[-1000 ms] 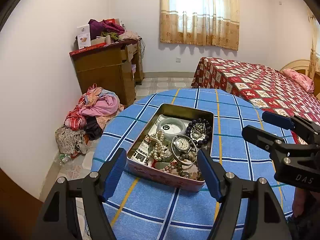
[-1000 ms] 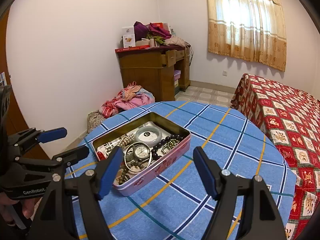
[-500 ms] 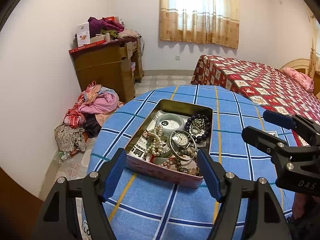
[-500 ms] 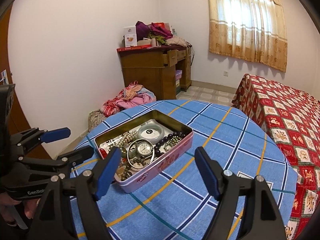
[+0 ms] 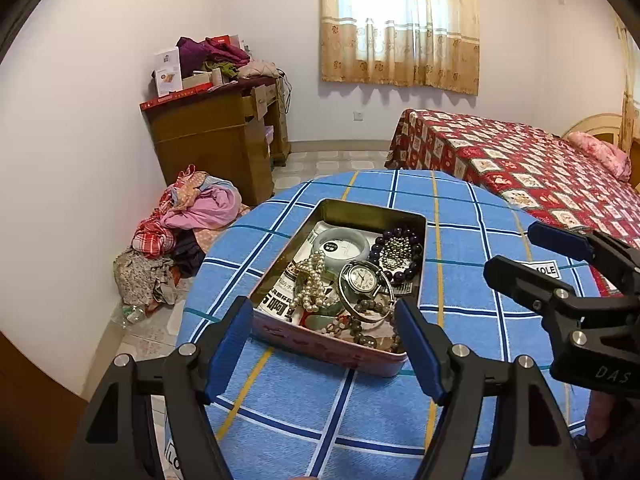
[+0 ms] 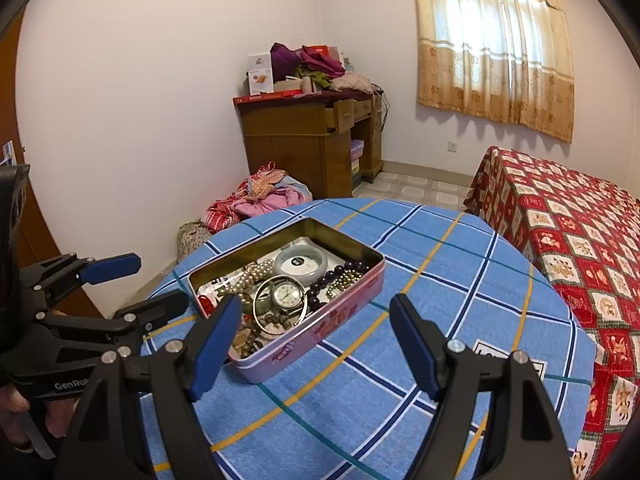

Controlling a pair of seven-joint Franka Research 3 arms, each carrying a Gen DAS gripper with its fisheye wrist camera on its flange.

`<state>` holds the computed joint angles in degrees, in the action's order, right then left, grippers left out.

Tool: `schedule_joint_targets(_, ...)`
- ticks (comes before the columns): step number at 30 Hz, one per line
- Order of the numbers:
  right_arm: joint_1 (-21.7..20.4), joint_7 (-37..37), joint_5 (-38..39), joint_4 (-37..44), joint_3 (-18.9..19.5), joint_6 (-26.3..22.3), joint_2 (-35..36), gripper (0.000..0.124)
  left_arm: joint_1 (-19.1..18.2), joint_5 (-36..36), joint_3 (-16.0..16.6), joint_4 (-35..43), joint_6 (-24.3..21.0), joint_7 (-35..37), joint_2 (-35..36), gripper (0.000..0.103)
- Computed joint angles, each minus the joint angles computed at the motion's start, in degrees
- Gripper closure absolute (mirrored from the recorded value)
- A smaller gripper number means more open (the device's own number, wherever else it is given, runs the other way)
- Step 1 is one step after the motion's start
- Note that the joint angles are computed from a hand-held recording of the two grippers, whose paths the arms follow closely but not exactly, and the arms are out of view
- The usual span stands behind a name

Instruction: Organize jewelry

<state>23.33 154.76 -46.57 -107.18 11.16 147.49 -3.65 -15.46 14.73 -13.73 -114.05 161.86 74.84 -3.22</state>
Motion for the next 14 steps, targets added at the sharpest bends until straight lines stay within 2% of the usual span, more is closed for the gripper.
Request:
schedule_joint_targets(5, 0.0, -0.1, 0.1, 0.0, -0.1, 0.0, 0.0, 0.045, 0.2, 2.4, -0.2, 0.1, -0.1, -1.9, 0.1, 0.025)
schedule_joint_targets(14, -0.6, 0.7, 0.0, -1.6, -0.2, 1.2, -0.9, 0.04, 0.1, 1.8, 0.0, -0.9, 1.7, -1.4, -0.3, 0.025)
